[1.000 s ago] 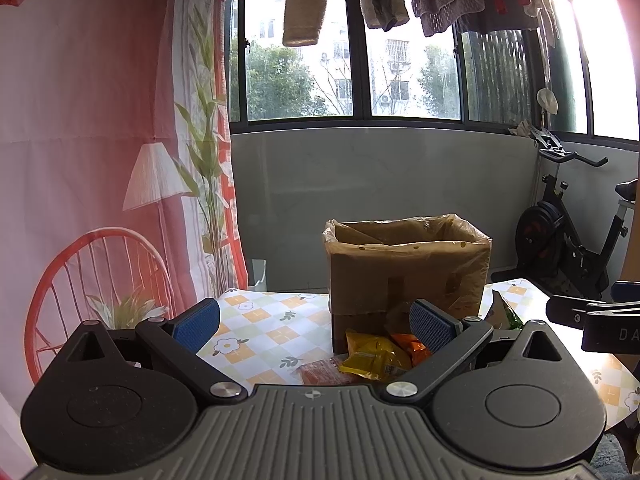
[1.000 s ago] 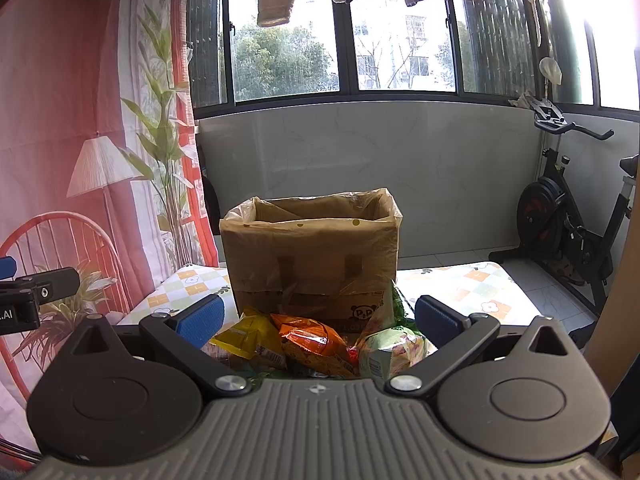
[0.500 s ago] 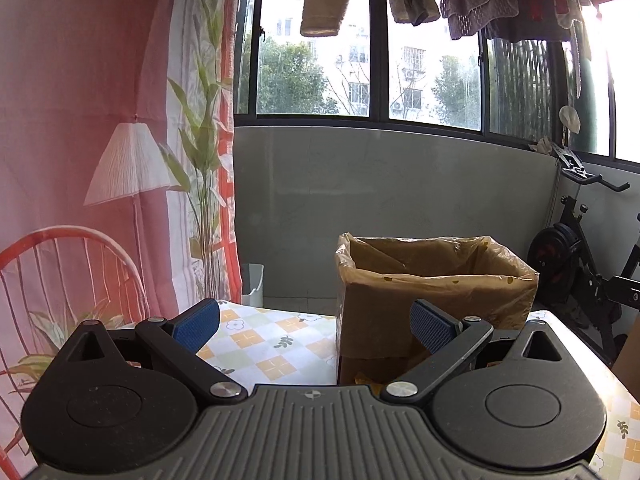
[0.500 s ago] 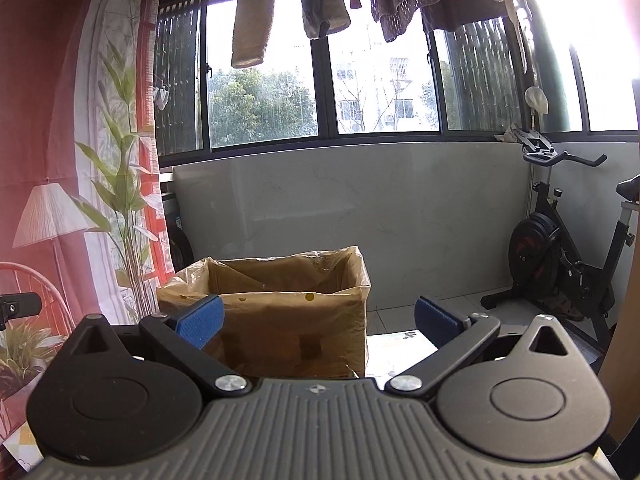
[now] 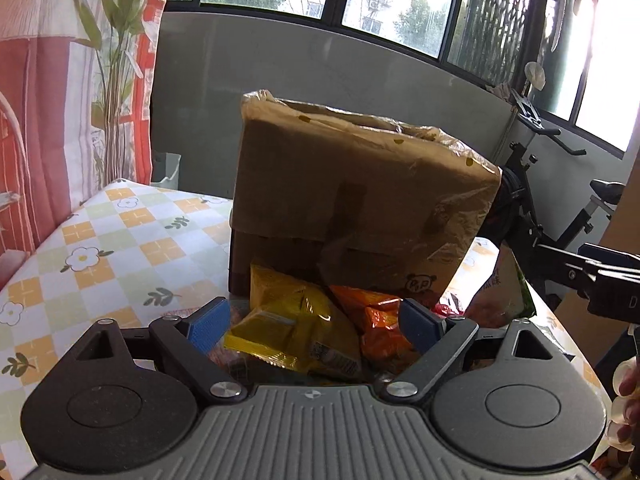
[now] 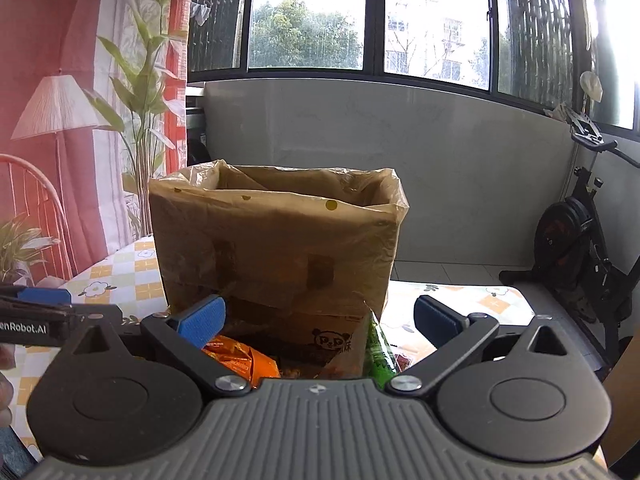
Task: Organize snacks
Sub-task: 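Grasp the green chip bag with the left gripper while the right gripper grasps the pale green bag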
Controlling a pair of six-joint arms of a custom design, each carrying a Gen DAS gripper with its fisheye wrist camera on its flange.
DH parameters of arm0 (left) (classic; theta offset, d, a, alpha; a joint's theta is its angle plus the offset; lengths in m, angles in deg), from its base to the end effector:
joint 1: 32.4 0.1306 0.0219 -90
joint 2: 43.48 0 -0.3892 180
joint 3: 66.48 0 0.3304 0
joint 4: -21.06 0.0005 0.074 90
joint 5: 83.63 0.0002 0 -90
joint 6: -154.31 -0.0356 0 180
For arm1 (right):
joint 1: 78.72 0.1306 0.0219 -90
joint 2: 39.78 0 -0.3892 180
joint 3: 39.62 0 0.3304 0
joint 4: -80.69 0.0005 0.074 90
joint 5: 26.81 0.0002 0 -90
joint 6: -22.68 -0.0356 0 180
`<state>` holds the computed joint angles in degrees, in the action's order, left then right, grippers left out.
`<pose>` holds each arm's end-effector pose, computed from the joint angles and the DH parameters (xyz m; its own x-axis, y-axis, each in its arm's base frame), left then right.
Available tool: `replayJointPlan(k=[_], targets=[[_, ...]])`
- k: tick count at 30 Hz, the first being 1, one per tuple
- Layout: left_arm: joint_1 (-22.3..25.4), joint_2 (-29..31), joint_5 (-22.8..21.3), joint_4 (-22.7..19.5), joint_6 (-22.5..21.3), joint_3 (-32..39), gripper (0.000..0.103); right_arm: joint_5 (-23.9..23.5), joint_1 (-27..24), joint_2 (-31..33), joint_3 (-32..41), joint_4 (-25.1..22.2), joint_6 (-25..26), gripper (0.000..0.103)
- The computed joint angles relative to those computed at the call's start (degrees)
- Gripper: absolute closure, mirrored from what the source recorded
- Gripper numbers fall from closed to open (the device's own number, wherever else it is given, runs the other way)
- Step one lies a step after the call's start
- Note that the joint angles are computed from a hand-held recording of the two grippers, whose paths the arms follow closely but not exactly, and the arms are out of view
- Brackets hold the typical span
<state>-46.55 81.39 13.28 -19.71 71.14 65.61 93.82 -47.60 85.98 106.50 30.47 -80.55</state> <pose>0.6419 -0.1668 0.4308 -0.5725 0.0226 -0.8196 0.2738 0.9475 -0.1651 0.5659 0.3199 0.5091 -0.4301 -0.0296 -0.9023 0.0329 0.9983 -0.0485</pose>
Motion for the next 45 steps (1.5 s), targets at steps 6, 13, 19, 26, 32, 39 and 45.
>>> replayJointPlan(k=[6, 13, 19, 26, 32, 39, 45], targets=[[-0.75, 1.06, 0.32, -3.63, -4.60, -1.16, 0.011, -3.86, -0.88, -1.73, -5.36, -1.28, -8.42, 0.000], [-2.01, 1.42, -1.21, -5.07, -5.75, -2.18, 0.011, -3.35, -1.14, -4.03, -11.16, 2.50, -7.34, 0.000], [-2.09, 1.40, -0.38, -5.21, -6.77, -2.35, 0.011, -4.30, -1.59, -5.17, -15.30, 5.24, -8.75, 0.000], [-1.94, -0.02, 2.59, -2.91, -7.23, -4.09, 0.011, -1.94, -2.13, -5.67, -17.23, 5.66, -10.59, 0.000], [-2.87, 1.45, 0.52, -4.89, -10.70, -2.77, 0.011, -2.16, -2.64, -5.05, -17.20, 2.79, -13.74, 0.000], [-2.97, 3.65, -0.08, -8.12, -11.35, -0.54, 0.012, -1.67, -2.77, -3.16, -15.21, -1.27, -16.22, 0.008], [-2.99, 1.90, -0.85, -5.25, -12.48, -3.41, 0.024, -0.62, -2.23, -4.64, -19.01, 2.91, -15.33, 0.016]])
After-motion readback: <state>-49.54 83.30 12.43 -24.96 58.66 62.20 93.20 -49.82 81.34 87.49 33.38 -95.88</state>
